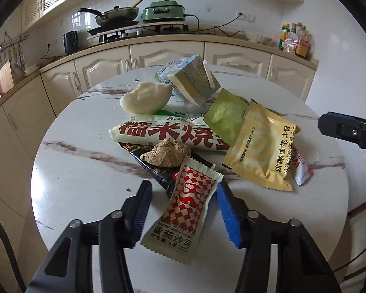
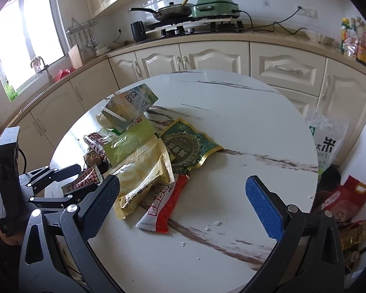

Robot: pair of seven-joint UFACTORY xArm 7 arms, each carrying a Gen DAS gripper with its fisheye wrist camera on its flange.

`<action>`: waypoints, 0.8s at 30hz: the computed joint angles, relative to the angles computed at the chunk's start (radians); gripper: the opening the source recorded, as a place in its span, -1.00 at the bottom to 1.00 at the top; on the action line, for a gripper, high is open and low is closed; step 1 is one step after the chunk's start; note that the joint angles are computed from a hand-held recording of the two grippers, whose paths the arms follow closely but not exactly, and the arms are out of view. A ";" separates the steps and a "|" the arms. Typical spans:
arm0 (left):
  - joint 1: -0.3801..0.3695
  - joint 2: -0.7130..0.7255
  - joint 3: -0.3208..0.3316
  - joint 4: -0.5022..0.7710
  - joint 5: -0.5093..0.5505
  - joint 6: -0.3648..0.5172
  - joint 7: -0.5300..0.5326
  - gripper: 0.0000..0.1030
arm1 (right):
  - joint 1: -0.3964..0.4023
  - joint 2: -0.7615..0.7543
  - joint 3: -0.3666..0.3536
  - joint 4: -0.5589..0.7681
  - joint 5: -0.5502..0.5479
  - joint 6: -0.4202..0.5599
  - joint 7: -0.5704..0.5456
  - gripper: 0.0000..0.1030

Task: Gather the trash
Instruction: 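Grasp a red-checkered wrapper with the left gripper while the right gripper grasps a yellow packet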

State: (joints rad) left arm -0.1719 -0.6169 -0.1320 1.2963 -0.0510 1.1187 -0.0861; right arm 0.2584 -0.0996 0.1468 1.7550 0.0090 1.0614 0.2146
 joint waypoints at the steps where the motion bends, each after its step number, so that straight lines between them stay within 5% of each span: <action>1: 0.003 -0.011 -0.006 -0.008 0.000 0.000 -0.014 -0.44 | 0.002 0.002 0.002 0.001 -0.002 0.001 0.000 1.00; 6: 0.022 -0.052 -0.020 -0.026 0.001 -0.001 -0.096 -0.85 | 0.016 0.036 0.013 0.033 -0.014 0.019 0.003 1.00; 14: 0.035 -0.143 -0.015 -0.014 -0.003 0.029 -0.177 -0.92 | 0.055 0.135 0.019 0.123 -0.026 0.063 0.010 0.94; 18: 0.032 -0.176 -0.013 -0.024 -0.009 0.044 -0.187 -0.94 | 0.079 0.177 0.017 0.166 -0.055 0.104 0.031 0.25; 21: 0.031 -0.195 -0.020 -0.036 -0.016 0.053 -0.199 -0.94 | 0.088 0.175 0.012 0.155 -0.073 0.100 0.027 0.09; 24: 0.024 -0.203 -0.016 -0.034 -0.029 0.062 -0.203 -0.94 | 0.071 0.153 0.003 0.119 -0.013 0.063 -0.028 -0.44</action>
